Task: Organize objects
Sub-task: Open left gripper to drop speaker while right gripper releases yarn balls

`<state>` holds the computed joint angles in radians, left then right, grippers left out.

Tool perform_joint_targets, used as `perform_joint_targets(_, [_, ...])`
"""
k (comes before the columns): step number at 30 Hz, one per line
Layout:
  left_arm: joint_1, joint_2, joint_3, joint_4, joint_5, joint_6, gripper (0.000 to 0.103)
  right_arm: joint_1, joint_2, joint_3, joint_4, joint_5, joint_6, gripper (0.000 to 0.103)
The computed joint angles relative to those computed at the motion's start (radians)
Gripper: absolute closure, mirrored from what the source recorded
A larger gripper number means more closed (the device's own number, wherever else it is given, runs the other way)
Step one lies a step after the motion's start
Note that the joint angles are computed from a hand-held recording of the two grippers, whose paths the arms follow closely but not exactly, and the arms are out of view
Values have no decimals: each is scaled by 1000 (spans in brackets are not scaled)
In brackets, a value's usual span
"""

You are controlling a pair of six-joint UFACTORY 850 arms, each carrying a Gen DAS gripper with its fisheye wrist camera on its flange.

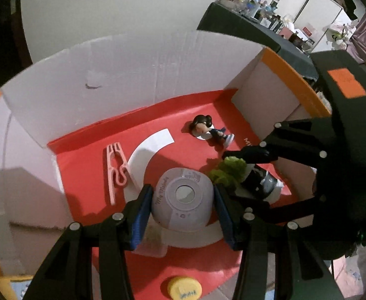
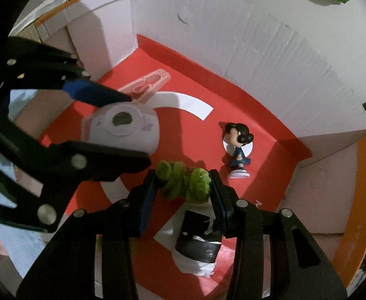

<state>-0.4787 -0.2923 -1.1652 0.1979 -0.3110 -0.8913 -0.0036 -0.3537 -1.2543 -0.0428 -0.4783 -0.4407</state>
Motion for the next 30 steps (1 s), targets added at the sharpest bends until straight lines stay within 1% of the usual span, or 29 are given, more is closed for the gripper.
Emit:
perform_joint_targets(5, [10, -19, -8, -37, 7, 38, 51, -9, -2, 3, -3, -5, 3, 63])
perform_joint_targets(8, [8, -31, -13, -10, -1, 13, 51, -14, 2, 9, 5, -1, 1, 63])
perform_joint_targets(11, [9, -37, -14, -15, -2, 11, 51, -18, 3, 11, 17, -8, 2, 62])
perform_joint_targets(13, [9, -35, -14, -13, -1, 9, 51, -22, 5, 14, 28, -9, -3, 57])
perform_joint_targets(14, [10, -35, -14, -26, 0, 19, 51, -25, 6, 15, 34, -11, -4, 48])
perform_joint_targets(15, [11, -34, -12, -27, 3, 18, 51, -27, 6, 16, 39, -13, -5, 42])
perform_joint_targets(18, [14, -32, -10, -40, 10, 24, 51, -27, 16, 33, 26, 2, 4, 42])
perform_joint_targets(26, [18, -26, -13, -48, 6, 26, 51, -33, 43, 60, 32, 3, -7, 42])
perform_joint_targets(30, [19, -13, -9, -6, -6, -18, 51, -36, 71, 87, 13, 18, 11, 42])
